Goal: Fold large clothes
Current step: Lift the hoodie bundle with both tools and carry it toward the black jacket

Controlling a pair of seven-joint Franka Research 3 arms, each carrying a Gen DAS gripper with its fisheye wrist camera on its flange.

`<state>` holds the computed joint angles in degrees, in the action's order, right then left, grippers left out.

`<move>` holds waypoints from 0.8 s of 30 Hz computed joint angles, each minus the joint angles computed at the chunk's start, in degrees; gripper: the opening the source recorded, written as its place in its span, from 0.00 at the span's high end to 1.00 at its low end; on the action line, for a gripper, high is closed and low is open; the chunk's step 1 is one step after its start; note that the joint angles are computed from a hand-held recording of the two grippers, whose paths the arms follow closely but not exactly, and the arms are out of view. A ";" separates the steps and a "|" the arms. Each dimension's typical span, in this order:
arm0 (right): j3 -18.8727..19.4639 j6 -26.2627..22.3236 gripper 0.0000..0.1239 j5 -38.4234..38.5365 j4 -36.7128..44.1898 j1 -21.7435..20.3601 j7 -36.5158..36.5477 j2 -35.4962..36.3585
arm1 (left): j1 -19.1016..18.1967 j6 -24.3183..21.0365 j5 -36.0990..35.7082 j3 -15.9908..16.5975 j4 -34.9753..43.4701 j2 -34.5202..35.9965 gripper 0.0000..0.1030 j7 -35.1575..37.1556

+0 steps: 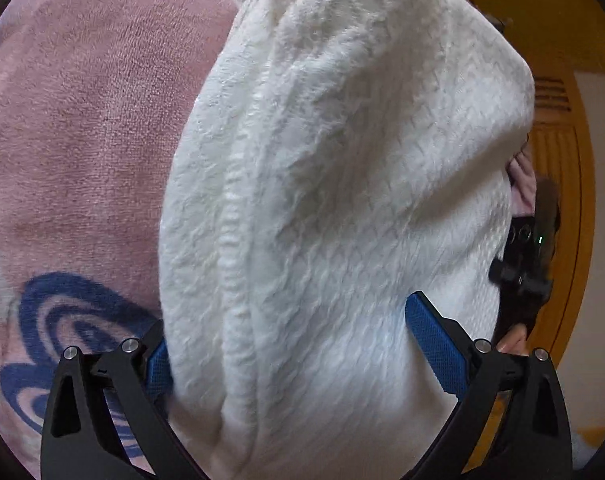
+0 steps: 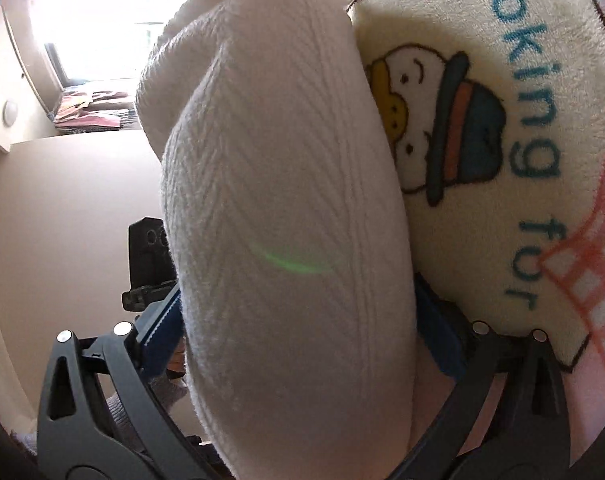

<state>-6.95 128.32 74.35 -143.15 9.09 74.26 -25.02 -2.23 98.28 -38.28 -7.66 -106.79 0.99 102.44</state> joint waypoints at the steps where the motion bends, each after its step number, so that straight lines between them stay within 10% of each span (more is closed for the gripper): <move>1: -0.17 0.00 0.21 0.59 0.10 0.17 -1.06 0.53 | 0.02 -0.08 -0.21 0.02 0.44 0.63 0.07 -0.97; 10: 0.74 0.07 0.21 -3.00 1.25 0.06 -2.91 2.41 | -0.79 -4.94 4.65 -2.78 14.33 10.48 0.26 -11.11; 15: 0.78 -2.09 0.26 -4.39 3.05 0.08 -0.22 2.05 | -2.25 -10.32 9.99 -5.00 24.47 14.81 0.57 -16.96; 24: 0.33 -3.10 0.28 -3.68 3.13 0.67 2.37 -1.13 | -2.12 -22.74 10.20 -9.14 48.27 30.28 0.69 -14.34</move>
<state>-6.62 125.21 70.67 -140.02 9.76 76.63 -26.15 -4.35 75.54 -28.08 -16.79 -58.52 31.27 88.10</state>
